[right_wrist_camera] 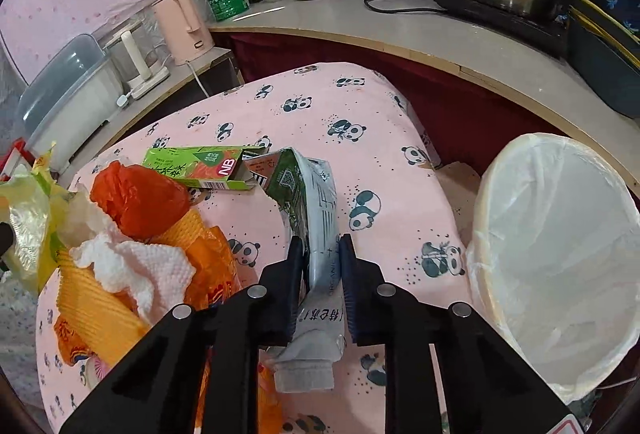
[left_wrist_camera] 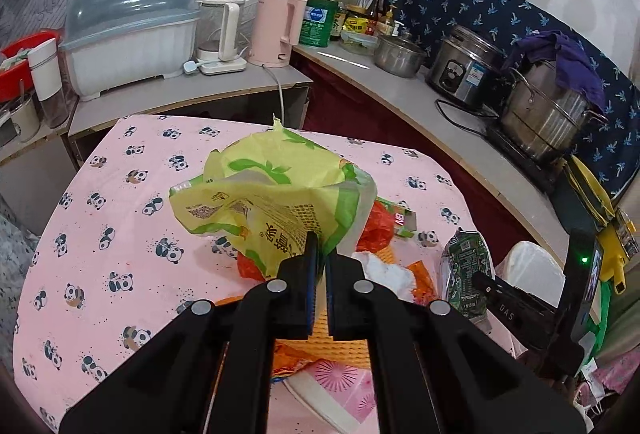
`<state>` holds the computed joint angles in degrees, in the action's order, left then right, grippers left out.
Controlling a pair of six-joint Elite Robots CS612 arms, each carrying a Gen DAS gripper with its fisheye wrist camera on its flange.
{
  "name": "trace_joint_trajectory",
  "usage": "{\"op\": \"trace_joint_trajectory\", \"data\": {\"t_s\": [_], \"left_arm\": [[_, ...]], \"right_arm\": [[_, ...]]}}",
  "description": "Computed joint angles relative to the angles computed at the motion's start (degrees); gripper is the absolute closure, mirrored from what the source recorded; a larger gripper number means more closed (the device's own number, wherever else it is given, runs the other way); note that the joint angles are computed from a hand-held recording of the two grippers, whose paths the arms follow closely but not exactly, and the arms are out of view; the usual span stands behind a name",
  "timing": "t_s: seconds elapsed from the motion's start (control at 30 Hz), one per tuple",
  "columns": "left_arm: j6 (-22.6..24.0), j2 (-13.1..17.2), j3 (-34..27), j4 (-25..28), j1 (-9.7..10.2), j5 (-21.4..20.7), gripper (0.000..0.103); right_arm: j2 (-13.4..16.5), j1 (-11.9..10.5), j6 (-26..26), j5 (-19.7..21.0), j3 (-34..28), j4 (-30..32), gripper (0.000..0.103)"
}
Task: Collect trash
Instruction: 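Carry the carton and bag to the white bin and release both inside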
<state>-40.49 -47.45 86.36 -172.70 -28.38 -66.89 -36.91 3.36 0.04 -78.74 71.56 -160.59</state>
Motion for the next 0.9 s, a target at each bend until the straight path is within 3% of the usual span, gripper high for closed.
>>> {"op": "trace_joint_trajectory", "data": {"t_s": [0.53, 0.9], "left_arm": [[7.6, 1.1, -4.5, -1.4, -4.94, -2.7, 0.1], [13.4, 4.3, -10.8, 0.4, -8.28, -9.0, 0.102]], "right_arm": [[-7.1, -5.1, 4.7, -1.6, 11.0, -12.2, 0.086], [-9.3, -9.2, 7.9, -2.7, 16.0, -15.8, 0.086]]}}
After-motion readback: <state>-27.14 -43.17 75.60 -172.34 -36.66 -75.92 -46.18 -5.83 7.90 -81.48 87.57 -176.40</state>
